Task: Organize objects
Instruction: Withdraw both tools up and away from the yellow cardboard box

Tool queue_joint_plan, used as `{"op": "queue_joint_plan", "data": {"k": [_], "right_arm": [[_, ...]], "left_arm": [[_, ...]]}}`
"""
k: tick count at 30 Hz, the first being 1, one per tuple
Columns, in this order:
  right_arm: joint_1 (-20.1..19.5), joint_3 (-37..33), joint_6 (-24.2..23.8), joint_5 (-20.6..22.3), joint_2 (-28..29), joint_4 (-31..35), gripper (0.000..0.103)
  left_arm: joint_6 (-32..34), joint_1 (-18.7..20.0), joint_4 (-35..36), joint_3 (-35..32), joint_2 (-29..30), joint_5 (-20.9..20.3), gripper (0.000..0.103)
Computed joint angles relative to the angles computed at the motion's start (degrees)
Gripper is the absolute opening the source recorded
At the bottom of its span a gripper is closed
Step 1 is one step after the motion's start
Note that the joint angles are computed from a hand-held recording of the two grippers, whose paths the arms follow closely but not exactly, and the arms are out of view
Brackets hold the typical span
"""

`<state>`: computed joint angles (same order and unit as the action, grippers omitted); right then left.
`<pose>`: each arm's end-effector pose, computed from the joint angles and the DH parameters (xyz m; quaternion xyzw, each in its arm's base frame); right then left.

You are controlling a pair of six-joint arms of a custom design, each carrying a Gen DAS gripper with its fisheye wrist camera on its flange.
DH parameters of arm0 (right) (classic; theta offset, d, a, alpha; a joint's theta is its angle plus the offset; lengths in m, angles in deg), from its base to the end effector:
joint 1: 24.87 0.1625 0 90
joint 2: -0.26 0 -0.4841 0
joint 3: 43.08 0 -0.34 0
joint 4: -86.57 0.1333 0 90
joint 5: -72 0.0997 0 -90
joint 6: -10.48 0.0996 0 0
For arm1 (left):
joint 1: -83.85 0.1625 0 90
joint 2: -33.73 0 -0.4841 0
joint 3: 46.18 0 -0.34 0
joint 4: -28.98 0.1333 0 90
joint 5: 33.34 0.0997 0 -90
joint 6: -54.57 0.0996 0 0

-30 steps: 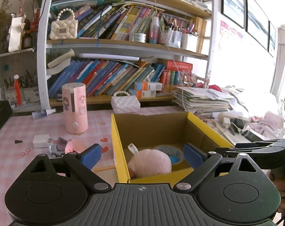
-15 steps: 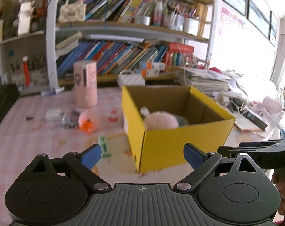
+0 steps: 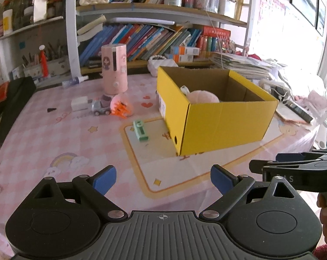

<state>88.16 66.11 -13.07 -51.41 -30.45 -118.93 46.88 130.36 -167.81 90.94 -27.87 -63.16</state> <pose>0.3123 -0.5342 0.0702 0.2753 -0.8703 0.3028 0.2740 -0.1339 -0.4604 0.2686 0.1275 0.8344 -0.4189 0.3347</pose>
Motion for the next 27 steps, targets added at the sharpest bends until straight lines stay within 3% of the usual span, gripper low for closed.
{"op": "queue_joint_plan", "data": {"k": [27], "right_arm": [[3.19,4.07,2.38,2.34,1.02,3.51,0.057]], "left_arm": [[-16.37,-3.32,17.63,7.41,-10.05,3.78,0.096]]}}
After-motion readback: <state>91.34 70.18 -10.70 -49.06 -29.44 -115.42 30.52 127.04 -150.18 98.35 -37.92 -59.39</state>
